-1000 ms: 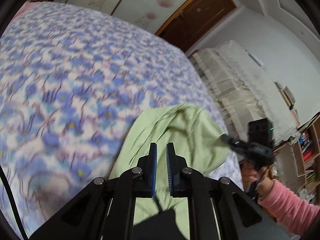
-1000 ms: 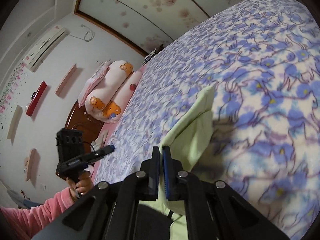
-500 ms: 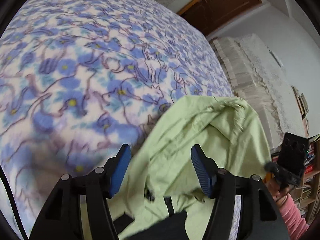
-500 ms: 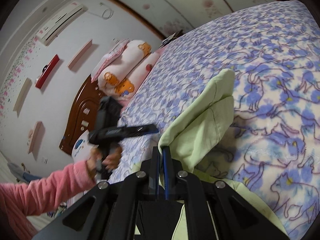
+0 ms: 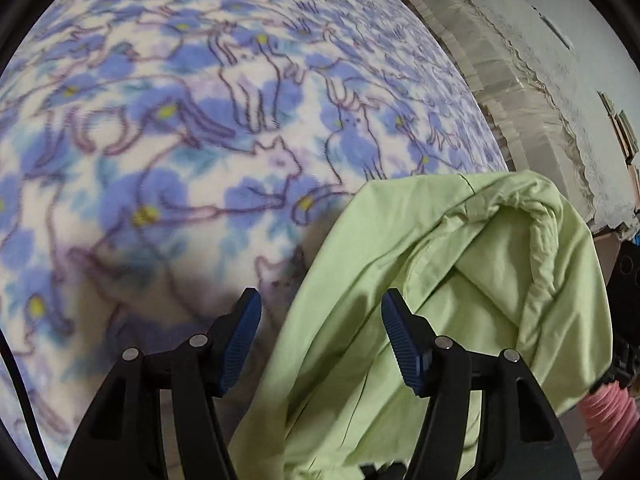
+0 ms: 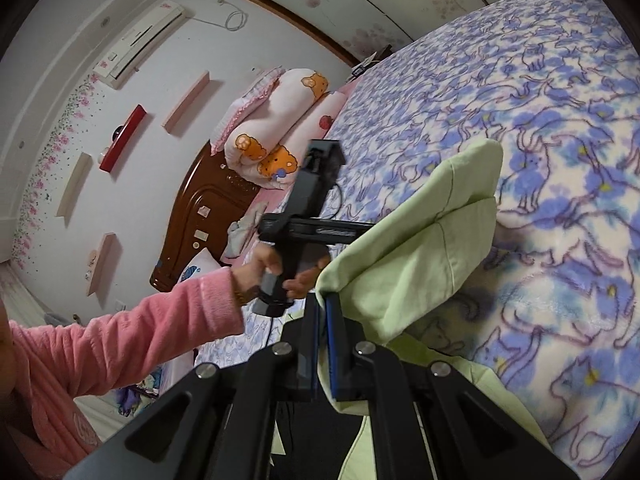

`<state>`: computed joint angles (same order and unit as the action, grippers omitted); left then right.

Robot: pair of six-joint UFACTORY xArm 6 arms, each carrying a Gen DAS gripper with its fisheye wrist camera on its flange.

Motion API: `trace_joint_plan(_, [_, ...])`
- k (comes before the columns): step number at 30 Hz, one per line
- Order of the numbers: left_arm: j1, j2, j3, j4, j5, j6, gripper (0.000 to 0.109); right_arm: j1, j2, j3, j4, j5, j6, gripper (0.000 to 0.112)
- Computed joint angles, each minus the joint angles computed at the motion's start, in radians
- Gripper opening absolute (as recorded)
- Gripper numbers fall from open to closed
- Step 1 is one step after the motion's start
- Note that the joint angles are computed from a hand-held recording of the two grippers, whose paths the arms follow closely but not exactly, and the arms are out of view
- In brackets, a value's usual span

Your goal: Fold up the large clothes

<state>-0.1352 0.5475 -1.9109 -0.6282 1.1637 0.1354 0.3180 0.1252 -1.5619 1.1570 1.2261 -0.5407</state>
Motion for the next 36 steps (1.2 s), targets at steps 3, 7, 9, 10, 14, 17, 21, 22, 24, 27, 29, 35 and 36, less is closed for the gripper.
trace_joint_plan(3, [-0.014, 0.064, -0.068, 0.005, 0.022, -0.033, 0.051, -0.006, 0.016, -0.011, 0.002, 0.012, 0.003, 0.003])
trace_joint_plan(7, [-0.063, -0.008, 0.038, 0.059, -0.112, 0.063, 0.007, -0.013, 0.023, -0.022, -0.019, 0.002, 0.015, 0.003])
trace_joint_plan(9, [-0.080, -0.092, 0.140, 0.051, -0.190, 0.143, 0.005, -0.014, 0.020, -0.028, -0.040, -0.007, 0.029, 0.003])
trace_joint_plan(10, [-0.081, -0.136, 0.189, 0.022, -0.219, 0.171, 0.005, -0.014, 0.014, -0.027, -0.053, -0.012, 0.034, 0.003])
trace_joint_plan(14, [-0.073, -0.322, 0.377, -0.055, -0.332, 0.230, 0.004, -0.001, -0.067, 0.036, -0.100, -0.057, 0.033, 0.003])
trace_joint_plan(17, [-0.054, -0.501, 0.529, -0.099, -0.372, 0.259, 0.004, 0.028, -0.161, 0.116, -0.183, -0.126, 0.082, 0.003])
trace_joint_plan(21, [-0.028, -0.773, 0.732, -0.116, -0.354, 0.248, 0.004, 0.089, -0.274, 0.196, -0.401, -0.188, 0.288, 0.003])
trace_joint_plan(22, [-0.021, -0.833, 0.776, -0.119, -0.352, 0.236, 0.004, 0.107, -0.296, 0.212, -0.462, -0.206, 0.351, 0.003])
trace_joint_plan(24, [-0.006, -0.955, 0.868, -0.138, -0.352, 0.210, 0.004, 0.145, -0.355, 0.267, -0.549, -0.227, 0.474, 0.003])
trace_joint_plan(27, [0.016, -1.124, 1.000, -0.180, -0.327, 0.140, 0.004, 0.207, -0.419, 0.335, -0.672, -0.262, 0.566, 0.003])
trace_joint_plan(29, [0.019, -1.226, 1.090, -0.164, -0.302, 0.039, 0.004, 0.266, -0.474, 0.398, -0.764, -0.303, 0.613, 0.003])
trace_joint_plan(35, [-0.033, -1.444, 1.289, -0.096, -0.273, -0.178, 0.004, 0.410, -0.597, 0.521, -0.965, -0.335, 0.679, 0.003])
trace_joint_plan(36, [-0.043, -1.491, 1.327, -0.112, -0.272, -0.217, 0.004, 0.436, -0.609, 0.531, -1.011, -0.335, 0.683, 0.003])
